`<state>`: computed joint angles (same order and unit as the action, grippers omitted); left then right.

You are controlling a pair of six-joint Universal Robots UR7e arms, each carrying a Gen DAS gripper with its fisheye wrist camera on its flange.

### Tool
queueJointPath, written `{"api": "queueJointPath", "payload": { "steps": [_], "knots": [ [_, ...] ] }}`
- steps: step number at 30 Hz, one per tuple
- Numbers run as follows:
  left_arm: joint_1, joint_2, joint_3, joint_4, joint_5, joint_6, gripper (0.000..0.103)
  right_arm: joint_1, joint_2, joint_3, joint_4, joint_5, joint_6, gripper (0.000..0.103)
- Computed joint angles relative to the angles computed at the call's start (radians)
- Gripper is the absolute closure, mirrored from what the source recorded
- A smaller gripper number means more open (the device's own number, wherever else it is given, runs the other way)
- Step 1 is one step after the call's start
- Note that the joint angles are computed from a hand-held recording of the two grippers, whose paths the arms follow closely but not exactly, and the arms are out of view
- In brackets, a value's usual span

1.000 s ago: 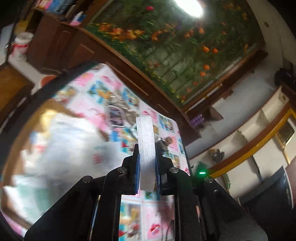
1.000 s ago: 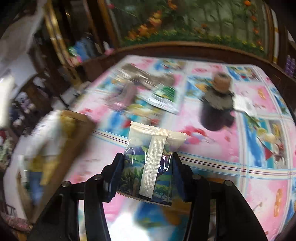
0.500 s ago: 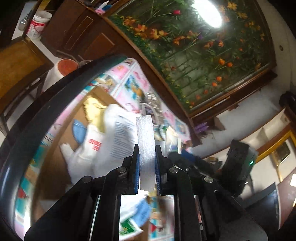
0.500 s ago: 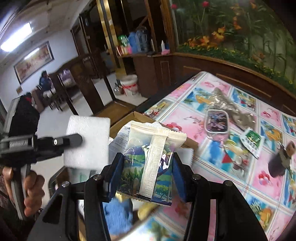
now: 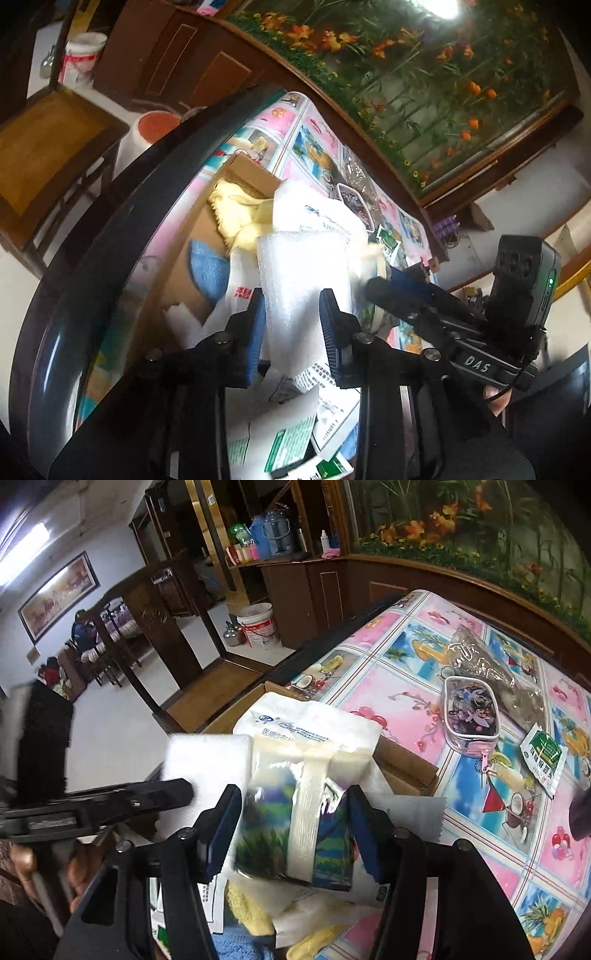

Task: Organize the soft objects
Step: 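Carry both items into the box and open both grippers, then withdraw both grippers from the box back over the table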

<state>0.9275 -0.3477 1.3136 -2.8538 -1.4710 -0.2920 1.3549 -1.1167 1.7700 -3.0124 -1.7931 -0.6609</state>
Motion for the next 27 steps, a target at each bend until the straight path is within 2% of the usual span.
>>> {"api": "queueJointPath", "payload": {
  "steps": [2, 4, 5, 11, 14, 16, 17, 18, 21, 23, 27],
  "knots": [
    [-0.009, -0.016, 0.03, -0.028, 0.0, 0.024, 0.065, -0.008, -0.024, 0.016, 0.006, 0.032, 0.006, 0.044],
    [-0.032, -0.026, 0.059, -0.053, 0.052, 0.044, 0.053, -0.013, -0.031, 0.017, 0.0, 0.044, 0.016, 0.044],
    [-0.042, -0.027, 0.064, -0.051, 0.078, 0.055, 0.05, -0.017, -0.037, 0.022, -0.002, 0.055, 0.018, 0.043],
    [-0.078, -0.045, 0.106, -0.063, 0.143, 0.046, 0.05, -0.058, -0.076, 0.036, 0.038, 0.135, 0.063, 0.043],
    [-0.104, -0.058, 0.133, -0.098, 0.153, 0.05, 0.05, -0.084, -0.119, 0.07, 0.011, 0.166, 0.071, 0.043],
    [-0.126, -0.06, 0.144, -0.13, 0.146, 0.049, 0.05, -0.113, -0.163, 0.096, 0.008, 0.203, 0.079, 0.039],
    [-0.138, -0.059, 0.147, -0.147, 0.138, 0.05, 0.049, -0.131, -0.187, 0.111, -0.002, 0.217, 0.081, 0.032],
    [-0.154, -0.054, 0.142, -0.154, 0.128, 0.049, 0.049, -0.142, -0.201, 0.115, -0.006, 0.218, 0.083, 0.028],
    [-0.187, -0.015, 0.089, -0.144, 0.088, 0.051, 0.049, -0.179, -0.235, 0.109, 0.0, 0.198, 0.1, 0.028],
    [-0.195, 0.027, 0.029, -0.122, 0.034, 0.054, 0.049, -0.201, -0.242, 0.087, -0.003, 0.165, 0.123, 0.028],
    [-0.211, 0.095, -0.076, -0.063, 0.031, 0.052, 0.049, -0.231, -0.199, -0.033, 0.063, 0.091, 0.211, 0.027]
  ]
}}
